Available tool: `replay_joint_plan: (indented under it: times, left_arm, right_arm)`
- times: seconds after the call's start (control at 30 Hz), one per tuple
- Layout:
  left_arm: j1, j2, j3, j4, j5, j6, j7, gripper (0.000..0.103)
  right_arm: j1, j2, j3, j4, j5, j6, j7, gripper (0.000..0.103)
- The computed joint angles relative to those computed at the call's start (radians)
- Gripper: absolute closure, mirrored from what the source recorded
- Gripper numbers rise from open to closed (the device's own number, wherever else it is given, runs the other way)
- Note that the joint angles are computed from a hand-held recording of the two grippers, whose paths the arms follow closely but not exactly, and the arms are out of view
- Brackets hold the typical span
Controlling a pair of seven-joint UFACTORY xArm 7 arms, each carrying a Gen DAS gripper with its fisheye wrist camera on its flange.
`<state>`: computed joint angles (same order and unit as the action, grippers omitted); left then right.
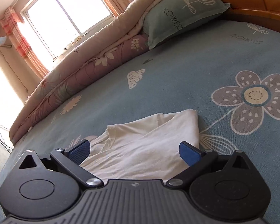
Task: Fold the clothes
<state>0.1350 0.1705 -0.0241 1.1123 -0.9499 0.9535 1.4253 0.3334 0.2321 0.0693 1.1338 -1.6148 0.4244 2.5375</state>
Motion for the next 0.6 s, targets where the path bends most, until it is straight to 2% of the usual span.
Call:
replay_joint_plan:
  times: [0.03,0.07,0.1,0.17,0.2,0.23,0.27,0.3,0.33,0.37,0.43,0.47,0.53,0.6]
  left_arm:
    - [0.0,0.001,0.0,0.001,0.001,0.0,0.0,0.001]
    - [0.0,0.002,0.0,0.002,0.001,0.001,-0.001,0.001]
    - [0.002,0.003,0.0,0.004,0.0,0.005,-0.001,0.001]
    - [0.004,0.007,0.001,0.008,-0.002,0.011,-0.002,0.001]
    - [0.005,0.009,0.001,0.01,-0.004,0.013,-0.003,0.001]
    - [0.006,0.011,0.0,0.012,-0.005,0.015,-0.004,0.001]
    - [0.007,0.011,0.0,0.011,-0.006,0.014,-0.002,0.001]
    - [0.007,0.01,-0.001,0.01,-0.006,0.013,-0.001,0.001]
    - [0.006,0.009,-0.001,0.009,-0.006,0.011,-0.002,0.001]
    - [0.007,0.008,-0.001,0.01,-0.007,0.011,-0.003,0.001]
    - [0.008,0.007,-0.001,0.009,-0.013,0.008,-0.002,0.001]
    - [0.008,0.006,-0.001,0.008,-0.016,0.005,-0.001,0.001]
    - [0.009,-0.001,0.001,0.005,-0.021,0.0,0.003,0.001]
    - [0.013,-0.006,0.004,0.006,-0.032,0.001,0.007,0.001]
  right_arm:
    - [-0.034,0.03,0.026,0.014,0.067,-0.003,-0.062,0.0]
    - [-0.026,0.045,0.018,0.022,0.093,0.012,-0.085,0.0]
    - [0.019,0.042,-0.017,0.022,0.077,0.036,-0.066,0.0]
    - [0.03,0.035,-0.016,0.03,0.087,0.065,-0.067,0.0]
    - [0.026,0.037,-0.005,0.034,0.041,0.085,-0.044,0.0]
    - [0.06,0.039,-0.036,0.04,0.033,0.098,-0.048,0.0]
    - [0.052,0.05,-0.032,0.051,0.068,0.096,-0.089,0.0]
    - [0.002,0.075,0.003,0.068,0.143,0.073,-0.166,0.0]
    - [-0.006,0.09,0.005,0.083,0.214,0.068,-0.233,0.0]
    - [0.027,0.091,-0.025,0.092,0.245,0.079,-0.258,0.0]
    - [0.039,0.089,-0.027,0.106,0.229,0.066,-0.238,0.0]
    - [0.077,0.088,-0.06,0.116,0.202,0.047,-0.235,0.0]
    - [0.07,0.107,-0.017,0.161,0.225,0.063,-0.354,0.0]
    - [0.101,0.146,-0.019,0.22,0.331,0.071,-0.56,0.0]
